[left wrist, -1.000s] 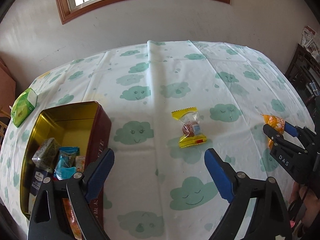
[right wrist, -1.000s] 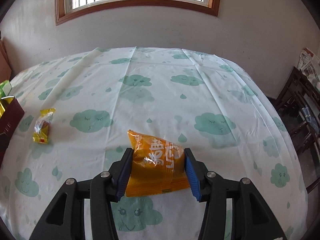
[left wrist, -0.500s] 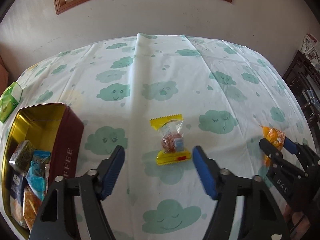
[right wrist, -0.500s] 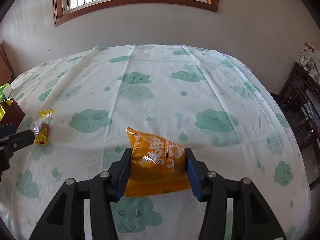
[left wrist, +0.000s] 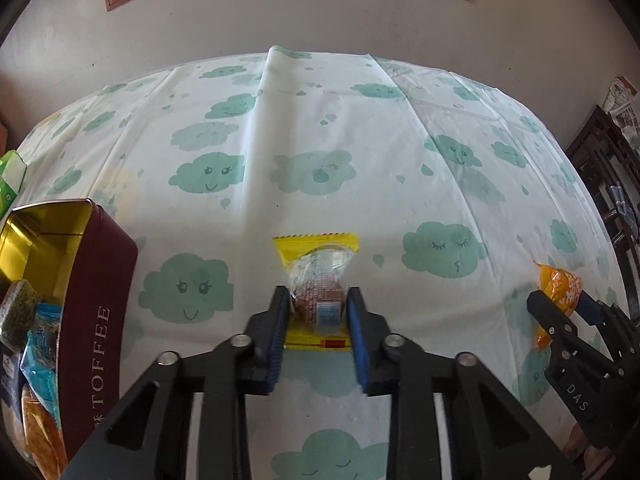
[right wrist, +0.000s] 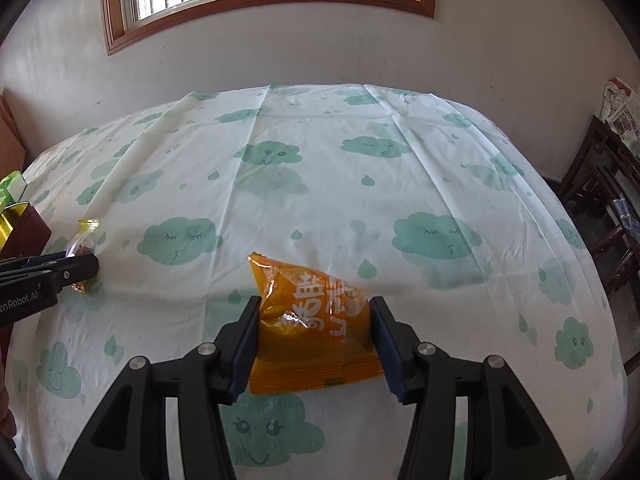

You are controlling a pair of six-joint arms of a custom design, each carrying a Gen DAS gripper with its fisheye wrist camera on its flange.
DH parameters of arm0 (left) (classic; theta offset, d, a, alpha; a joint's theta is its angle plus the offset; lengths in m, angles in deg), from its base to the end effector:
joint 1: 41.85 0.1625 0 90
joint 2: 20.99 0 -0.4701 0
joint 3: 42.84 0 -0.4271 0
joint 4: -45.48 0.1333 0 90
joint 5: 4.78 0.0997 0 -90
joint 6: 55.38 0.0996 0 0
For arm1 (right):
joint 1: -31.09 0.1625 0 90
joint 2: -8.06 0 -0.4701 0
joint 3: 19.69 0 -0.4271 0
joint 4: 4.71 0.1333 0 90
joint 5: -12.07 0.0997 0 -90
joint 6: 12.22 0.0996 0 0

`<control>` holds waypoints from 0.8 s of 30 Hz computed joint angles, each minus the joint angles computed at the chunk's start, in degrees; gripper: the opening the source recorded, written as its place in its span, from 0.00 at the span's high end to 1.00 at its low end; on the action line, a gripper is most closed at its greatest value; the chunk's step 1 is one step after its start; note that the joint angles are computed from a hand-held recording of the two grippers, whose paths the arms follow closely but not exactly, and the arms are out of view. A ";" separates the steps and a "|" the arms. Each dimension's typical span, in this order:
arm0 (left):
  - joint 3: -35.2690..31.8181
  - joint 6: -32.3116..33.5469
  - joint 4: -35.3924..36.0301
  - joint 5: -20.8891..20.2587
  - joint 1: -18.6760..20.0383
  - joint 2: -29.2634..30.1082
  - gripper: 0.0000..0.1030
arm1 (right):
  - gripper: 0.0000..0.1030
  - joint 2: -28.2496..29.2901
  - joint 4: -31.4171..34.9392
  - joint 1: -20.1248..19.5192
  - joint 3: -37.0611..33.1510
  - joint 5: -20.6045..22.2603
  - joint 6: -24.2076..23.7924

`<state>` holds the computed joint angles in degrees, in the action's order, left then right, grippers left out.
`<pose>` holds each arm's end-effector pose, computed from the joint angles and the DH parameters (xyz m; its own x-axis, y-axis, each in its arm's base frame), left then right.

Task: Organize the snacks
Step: 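Carry the yellow candy into the tin and open the left tool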

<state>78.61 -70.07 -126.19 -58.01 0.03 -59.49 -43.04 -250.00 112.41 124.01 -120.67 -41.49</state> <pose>-0.2570 -0.4896 -0.0507 -0.6964 0.4163 -0.5846 0.5869 0.7991 -0.1302 0.0066 -0.3921 0.1567 -0.5878 0.3949 0.7061 -0.2501 0.7413 -0.6229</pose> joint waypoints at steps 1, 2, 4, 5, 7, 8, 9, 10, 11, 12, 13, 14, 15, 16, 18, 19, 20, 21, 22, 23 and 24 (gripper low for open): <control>0.14 0.09 0.02 0.19 -0.10 -0.16 0.78 | 0.47 0.12 -0.02 0.12 -0.11 -0.18 -0.05; 0.32 -0.08 0.17 0.13 -0.09 -0.43 0.79 | 0.47 0.17 -0.08 0.15 -0.14 -0.28 -0.16; 0.79 -0.48 0.21 0.08 -0.08 -0.95 0.79 | 0.48 -0.09 0.12 -0.03 0.01 0.07 -0.01; 1.18 -0.67 0.34 0.08 -0.16 -1.29 0.79 | 0.48 -0.09 0.12 -0.03 0.01 0.07 -0.01; 2.10 -0.56 0.16 -0.28 -0.38 -1.98 0.79 | 0.48 -0.06 0.13 0.02 0.00 0.04 0.01; 2.56 -0.46 0.00 -0.26 -0.55 -2.29 0.79 | 0.47 -0.11 0.15 -0.01 0.02 0.07 0.00; 3.06 -0.45 0.03 -0.31 -0.72 -2.70 0.79 | 0.47 -0.14 0.17 -0.02 0.03 0.09 0.00; 3.52 -0.49 -0.01 -0.47 -0.86 -3.07 0.79 | 0.47 -0.11 0.16 0.00 0.02 0.07 0.02; 4.01 -0.44 -0.20 -0.73 -0.98 -3.47 0.79 | 0.47 -0.04 0.13 0.06 -0.02 -0.02 0.00; 4.70 -0.41 -0.44 -0.98 -1.18 -4.02 0.79 | 0.47 -0.13 0.17 0.00 0.02 0.05 -0.01; 5.09 -0.47 -0.48 -1.16 -1.35 -4.35 0.79 | 0.47 -0.11 0.17 0.02 0.00 0.02 -0.02; 5.73 -0.71 -0.49 -1.43 -1.59 -4.91 0.79 | 0.47 -0.08 0.18 0.05 -0.02 -0.04 -0.04; 6.41 -0.73 -0.90 -1.89 -1.80 -5.42 0.79 | 0.47 -0.15 0.22 0.01 0.00 0.00 -0.05; 6.86 -0.75 -1.05 -2.03 -2.06 -5.76 0.79 | 0.47 -0.15 0.22 0.01 0.00 0.00 -0.05; 8.17 -1.23 -0.92 -1.45 -2.99 -6.67 0.79 | 0.47 -0.17 0.28 0.02 0.00 0.03 0.00; 8.63 -1.35 -0.66 -1.19 -3.32 -7.04 0.79 | 0.47 -0.15 0.28 0.04 -0.01 0.01 0.01; 9.12 -1.63 -0.21 -0.81 -3.73 -7.44 0.79 | 0.47 -0.18 0.30 0.02 0.00 0.04 0.01; 9.73 -1.87 0.08 -0.56 -4.15 -7.95 0.79 | 0.47 -0.18 0.30 0.02 0.00 0.04 0.01; 10.14 -1.84 0.01 -0.67 -4.29 -8.29 0.79 | 0.47 -0.14 0.28 0.06 0.00 0.01 0.03; 10.61 -1.93 0.19 -0.62 -4.52 -8.71 0.79 | 0.47 -0.14 0.28 0.06 0.00 0.01 0.03; 11.06 -2.38 0.61 -0.30 -4.76 -9.17 0.79 | 0.47 -0.21 0.34 0.01 0.03 0.10 0.08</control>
<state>89.67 -72.45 -125.58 -58.32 -4.73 -68.67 -43.25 -249.66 112.42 124.04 -120.57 -41.42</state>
